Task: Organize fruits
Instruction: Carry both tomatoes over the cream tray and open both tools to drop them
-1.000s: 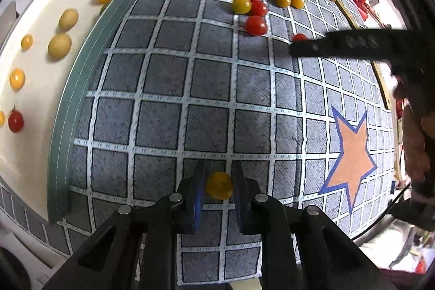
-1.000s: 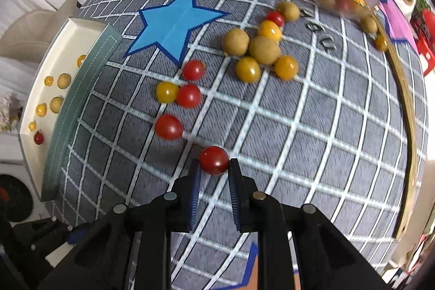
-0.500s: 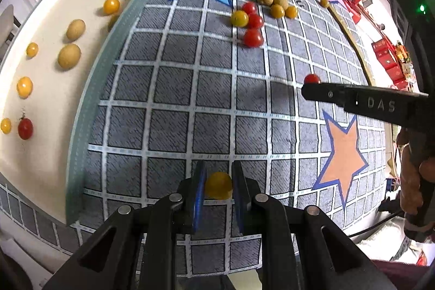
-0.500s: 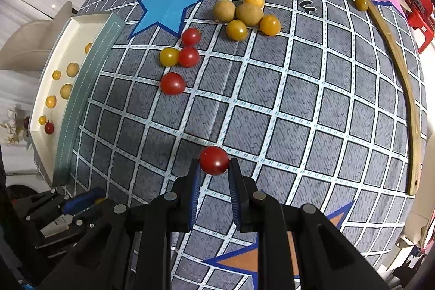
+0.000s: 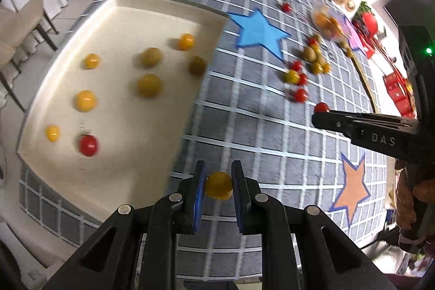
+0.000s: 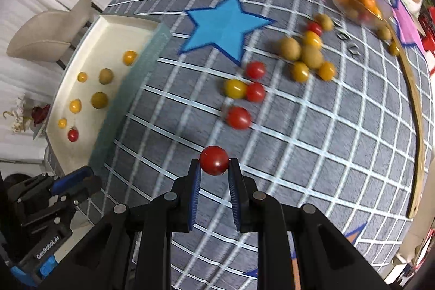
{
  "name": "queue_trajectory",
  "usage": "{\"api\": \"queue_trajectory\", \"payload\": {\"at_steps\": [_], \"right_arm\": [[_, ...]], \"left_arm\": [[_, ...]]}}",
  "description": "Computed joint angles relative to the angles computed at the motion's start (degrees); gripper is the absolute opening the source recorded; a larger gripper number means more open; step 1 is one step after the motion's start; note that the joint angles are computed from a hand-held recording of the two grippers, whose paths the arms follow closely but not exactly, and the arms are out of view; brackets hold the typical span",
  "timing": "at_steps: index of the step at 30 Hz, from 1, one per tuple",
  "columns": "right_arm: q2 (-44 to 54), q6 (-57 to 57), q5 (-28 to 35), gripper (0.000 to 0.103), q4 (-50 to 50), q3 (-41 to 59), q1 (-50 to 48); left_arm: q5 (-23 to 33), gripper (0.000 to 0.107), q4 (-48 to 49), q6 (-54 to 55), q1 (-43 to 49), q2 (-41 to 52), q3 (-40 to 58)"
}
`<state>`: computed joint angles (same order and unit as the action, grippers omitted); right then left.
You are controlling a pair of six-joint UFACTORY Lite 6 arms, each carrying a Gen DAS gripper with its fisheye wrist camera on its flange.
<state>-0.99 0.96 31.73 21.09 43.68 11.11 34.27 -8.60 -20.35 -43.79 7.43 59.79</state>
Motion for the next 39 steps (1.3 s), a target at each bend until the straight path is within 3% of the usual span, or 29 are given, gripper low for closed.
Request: {"api": "queue_trajectory", "payload": {"at_steps": [10,19,27,34,39], "right_arm": [[13.6,2.9,1.9,0.022,-1.6,18.3,6.9],[32.6,5.2,5.6,0.022,-2.1,41.9,8.2],[47.2,8.0,9.4,0.022,-3.2,60.1,7.8],[56.9,9.9,12.8,0.022,-5.1,71.5,8.3],[59.1,10.7,13.2,0.022,-5.7,73.7,8.5]], "left_arm": [[0.1,0.02,4.2,3.2,12.1,1.6,3.4],[0.8,0.02,8.0,7.2,20.1,18.6,22.5],[4.5,0.02,10.7,8.5,21.8,34.8,41.0],[6.1,0.02,11.4,8.6,22.2,39.4,45.6],[6.2,0.02,13.2,6.9,21.8,40.1,45.2]]}}
